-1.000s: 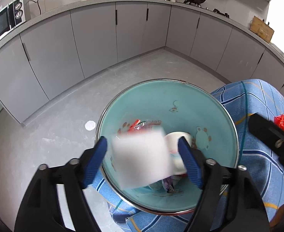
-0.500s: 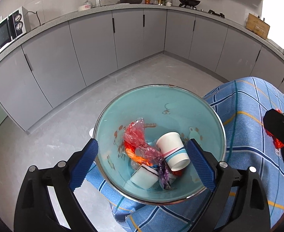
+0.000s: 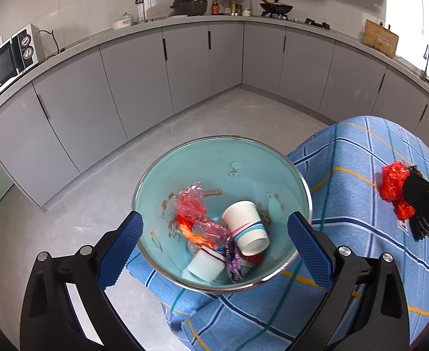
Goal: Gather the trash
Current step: 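Move both tools back toward the remaining trash on the table, then grasp the white cloth with the right tool while the left tool reaches the red bag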
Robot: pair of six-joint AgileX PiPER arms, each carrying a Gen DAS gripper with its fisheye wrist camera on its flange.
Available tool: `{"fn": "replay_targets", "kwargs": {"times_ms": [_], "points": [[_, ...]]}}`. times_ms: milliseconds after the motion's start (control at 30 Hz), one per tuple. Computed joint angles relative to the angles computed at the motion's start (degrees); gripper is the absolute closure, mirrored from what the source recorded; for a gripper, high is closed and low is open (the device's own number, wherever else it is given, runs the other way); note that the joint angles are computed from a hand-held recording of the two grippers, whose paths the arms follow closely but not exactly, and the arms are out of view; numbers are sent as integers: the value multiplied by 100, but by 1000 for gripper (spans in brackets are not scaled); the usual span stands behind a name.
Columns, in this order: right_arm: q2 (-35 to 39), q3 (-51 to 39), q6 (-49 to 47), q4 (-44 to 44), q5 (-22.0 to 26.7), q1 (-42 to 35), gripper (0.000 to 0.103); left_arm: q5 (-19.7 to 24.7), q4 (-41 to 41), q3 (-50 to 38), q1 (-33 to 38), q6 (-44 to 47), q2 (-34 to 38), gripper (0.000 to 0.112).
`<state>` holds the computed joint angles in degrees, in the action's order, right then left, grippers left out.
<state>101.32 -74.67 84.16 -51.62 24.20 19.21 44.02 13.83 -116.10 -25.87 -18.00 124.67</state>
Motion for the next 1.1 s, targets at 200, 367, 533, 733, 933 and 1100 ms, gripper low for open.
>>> {"fn": "replay_targets", "kwargs": {"times_ms": [200, 367, 533, 733, 933, 1100], "points": [[-398, 524, 596, -436, 180, -76, 27, -125, 34, 324, -211, 12, -267, 15], [-756, 1069, 991, -643, 180, -264, 27, -150, 5, 439, -463, 50, -369, 15], [-1160, 1667, 1334, -853, 153, -505, 27, -138, -80, 450, -734, 144, -373, 15], [-1555, 2143, 1473, -940, 145, -785, 27, -132, -63, 424, -1077, 195, -349, 15], [-1920, 2612, 1504, -978, 35, -1135, 27, -54, -141, 251, -1313, 278, -226, 15], [-2128, 2938, 1498, -965, -76, -1463, 27, -22, -224, 106, -1429, 364, -113, 15]]}}
